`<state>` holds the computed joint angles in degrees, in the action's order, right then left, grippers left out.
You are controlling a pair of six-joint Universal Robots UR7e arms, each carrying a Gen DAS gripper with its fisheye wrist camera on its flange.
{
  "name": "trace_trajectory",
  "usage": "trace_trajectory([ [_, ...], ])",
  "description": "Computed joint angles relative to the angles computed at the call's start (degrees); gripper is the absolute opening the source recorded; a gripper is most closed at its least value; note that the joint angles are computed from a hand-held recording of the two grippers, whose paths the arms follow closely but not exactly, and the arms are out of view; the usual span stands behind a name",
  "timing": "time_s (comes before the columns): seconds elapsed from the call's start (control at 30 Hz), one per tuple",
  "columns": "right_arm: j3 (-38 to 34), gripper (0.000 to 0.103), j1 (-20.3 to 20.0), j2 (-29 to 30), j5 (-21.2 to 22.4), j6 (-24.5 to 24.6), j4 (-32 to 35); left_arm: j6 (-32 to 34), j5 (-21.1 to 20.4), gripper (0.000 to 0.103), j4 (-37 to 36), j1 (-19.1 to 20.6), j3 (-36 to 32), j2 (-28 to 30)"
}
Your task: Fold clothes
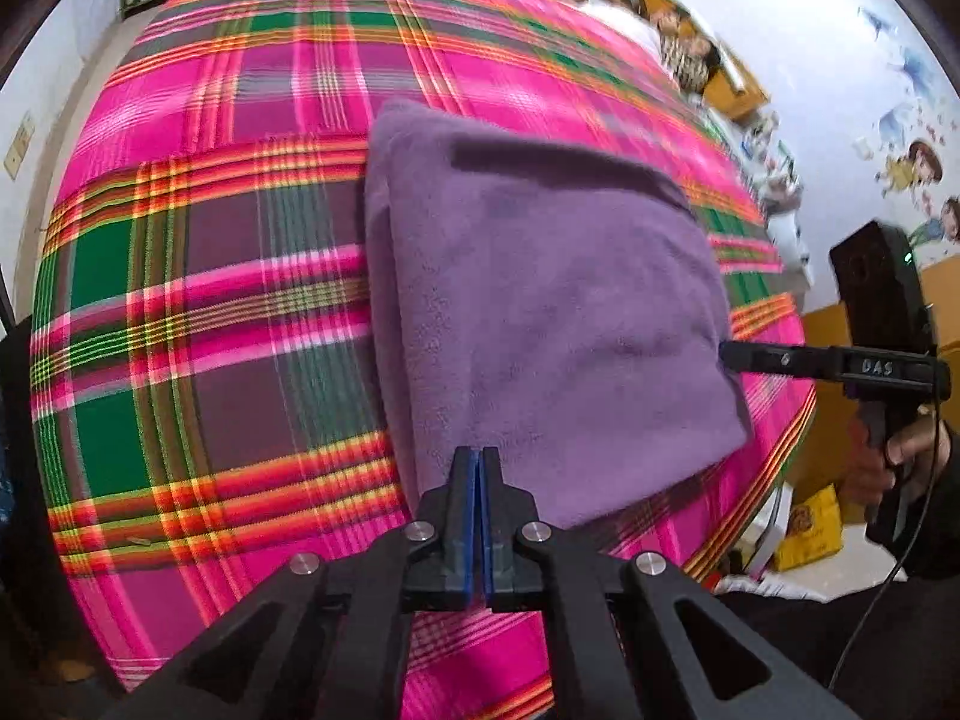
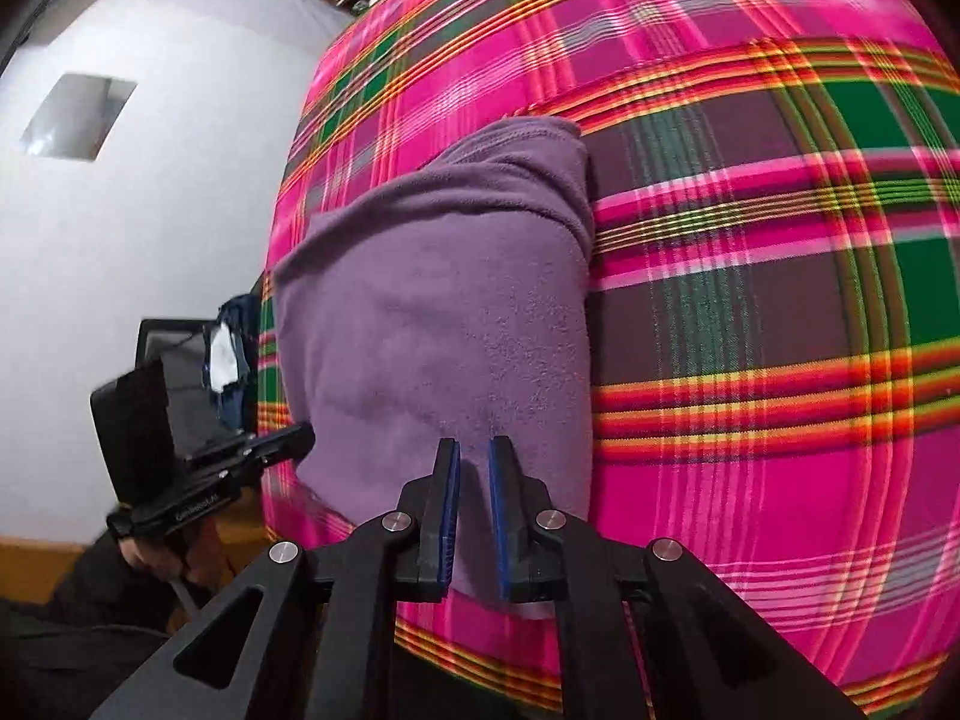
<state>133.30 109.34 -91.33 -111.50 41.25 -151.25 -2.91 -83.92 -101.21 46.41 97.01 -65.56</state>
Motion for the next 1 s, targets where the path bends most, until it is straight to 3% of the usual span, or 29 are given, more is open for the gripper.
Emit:
trace_trajectory([
  [0.07, -1.8, 0.01, 1.3, 0.7, -1.8, 0.6, 3.2, 0.4, 0.6, 0.002, 0.3, -0.6, -0.5, 0.1],
  [0.2, -4.1, 0.022, 4.2, 1.6, -4.9, 1.6, 8.4, 1.4, 1.0, 0.002, -0.8, -1.6, 0.0, -0.5],
  [0.63, -8.8, 0.023, 8.1, 5.9, -12.9, 9.2, 18.5, 1.8, 0.9, 0.002, -0.8, -2.0, -2.5, 1.3],
  [0.73, -11.9, 0.026, 10.5, 8.9, -17.3, 8.6, 20.8, 3.0, 3.1, 0.002, -2.7, -2.8, -3.8, 3.3],
  [0.83, -15.6, 0.028, 10.5, 11.6, -21.3, 9.0, 28.3, 2.3, 6.3, 0.002, -2.6, -3.2, -4.7, 5.4],
  [1.0, -17.0, 0.035, 8.9, 13.7, -21.2, 9.2, 31.5, 0.9, 9.0, 0.002, -3.6, -3.8, -2.4, 5.1],
])
